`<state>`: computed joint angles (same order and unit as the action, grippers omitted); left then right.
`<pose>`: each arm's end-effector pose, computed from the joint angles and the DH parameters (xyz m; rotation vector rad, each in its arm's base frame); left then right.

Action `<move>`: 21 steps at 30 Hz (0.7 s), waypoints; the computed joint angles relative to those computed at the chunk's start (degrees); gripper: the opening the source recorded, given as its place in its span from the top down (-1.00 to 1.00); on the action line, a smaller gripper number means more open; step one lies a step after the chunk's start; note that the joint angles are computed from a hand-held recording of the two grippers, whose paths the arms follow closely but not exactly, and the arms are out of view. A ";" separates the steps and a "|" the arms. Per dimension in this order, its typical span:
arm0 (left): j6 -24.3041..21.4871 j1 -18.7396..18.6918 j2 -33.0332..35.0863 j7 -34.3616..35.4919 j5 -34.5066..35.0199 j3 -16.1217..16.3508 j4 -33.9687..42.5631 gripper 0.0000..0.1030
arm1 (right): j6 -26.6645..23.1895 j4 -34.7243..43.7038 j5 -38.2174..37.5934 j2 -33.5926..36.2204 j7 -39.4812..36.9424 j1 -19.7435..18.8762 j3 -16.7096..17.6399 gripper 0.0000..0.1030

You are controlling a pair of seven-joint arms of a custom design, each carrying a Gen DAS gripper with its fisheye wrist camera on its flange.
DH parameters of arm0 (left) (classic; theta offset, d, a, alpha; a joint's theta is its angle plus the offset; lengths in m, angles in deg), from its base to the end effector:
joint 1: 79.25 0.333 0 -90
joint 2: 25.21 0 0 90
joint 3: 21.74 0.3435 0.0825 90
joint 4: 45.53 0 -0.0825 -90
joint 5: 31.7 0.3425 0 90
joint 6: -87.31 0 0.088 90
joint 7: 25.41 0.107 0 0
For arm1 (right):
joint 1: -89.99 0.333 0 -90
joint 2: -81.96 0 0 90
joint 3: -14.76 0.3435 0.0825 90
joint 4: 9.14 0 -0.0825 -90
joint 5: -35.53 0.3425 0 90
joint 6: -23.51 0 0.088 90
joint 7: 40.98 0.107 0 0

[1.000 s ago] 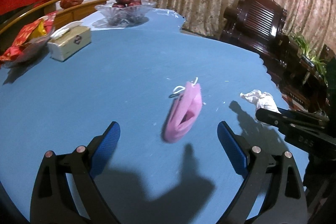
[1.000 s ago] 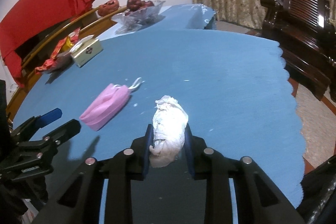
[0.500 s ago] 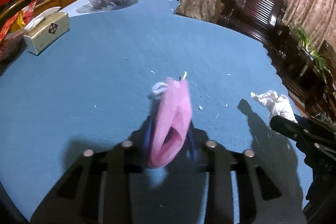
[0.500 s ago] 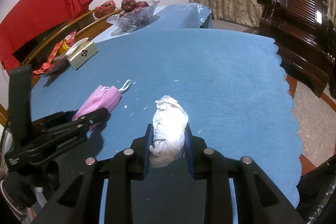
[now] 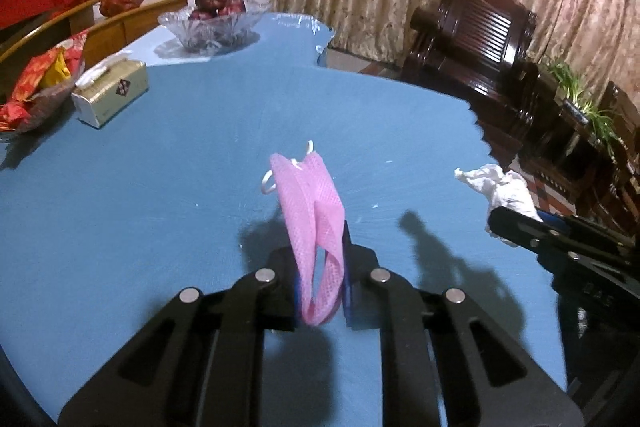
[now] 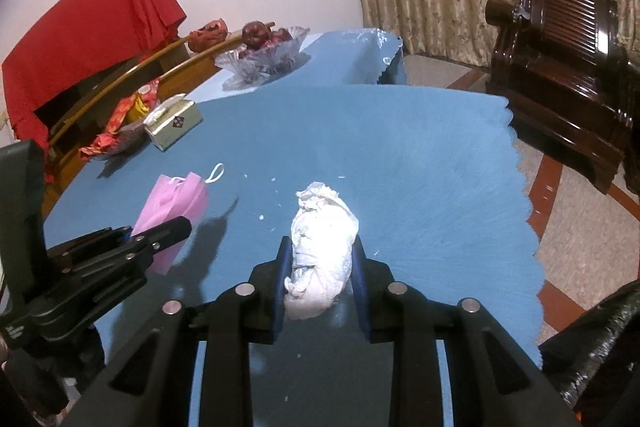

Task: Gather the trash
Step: 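Lift the pink bag and white tissue and carry them over the bin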

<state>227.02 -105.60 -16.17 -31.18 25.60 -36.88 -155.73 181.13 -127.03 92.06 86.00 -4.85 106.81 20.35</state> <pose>0.4518 -0.3857 0.4983 -1.9993 1.4964 -0.7912 0.5358 0.1828 0.5076 -1.9926 1.1631 -0.2114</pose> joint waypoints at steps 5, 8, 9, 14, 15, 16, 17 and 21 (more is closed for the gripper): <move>-2.50 -1.32 -1.40 -0.98 -0.45 -1.06 0.86 0.74 | -0.88 -1.86 1.12 -3.27 -1.35 -0.34 -0.58 0.46; -4.06 -2.15 -1.70 -0.95 -0.62 -1.75 1.91 0.74 | -1.32 -3.00 1.89 -5.25 -2.12 -0.45 -1.15 0.46; -4.31 -2.35 -1.85 -0.95 -0.68 -1.90 1.95 0.74 | -1.58 -3.43 2.06 -6.00 -2.28 -0.52 -1.40 0.46; -6.54 -3.97 -2.37 -1.53 -0.82 -2.97 3.10 0.74 | -2.28 -5.66 3.10 -9.37 -3.24 -0.80 -2.56 0.46; -7.26 -4.40 -2.37 -1.56 -0.75 -3.22 3.57 0.74 | -2.45 -6.16 3.30 -10.07 -3.54 -0.86 -2.81 0.46; -8.07 -4.87 -2.33 -1.54 -0.61 -3.47 4.07 0.74 | -2.60 -6.74 3.33 -10.91 -3.74 -0.94 -3.04 0.46; -8.41 -5.15 -2.40 -1.53 -0.53 -3.58 4.22 0.74 | -2.81 -7.22 3.34 -11.65 -3.89 -1.01 -3.29 0.46; -10.15 -6.69 -2.20 -1.50 -0.31 -4.32 5.58 0.74 | -3.41 -9.23 3.80 -14.81 -4.58 -1.21 -4.25 0.46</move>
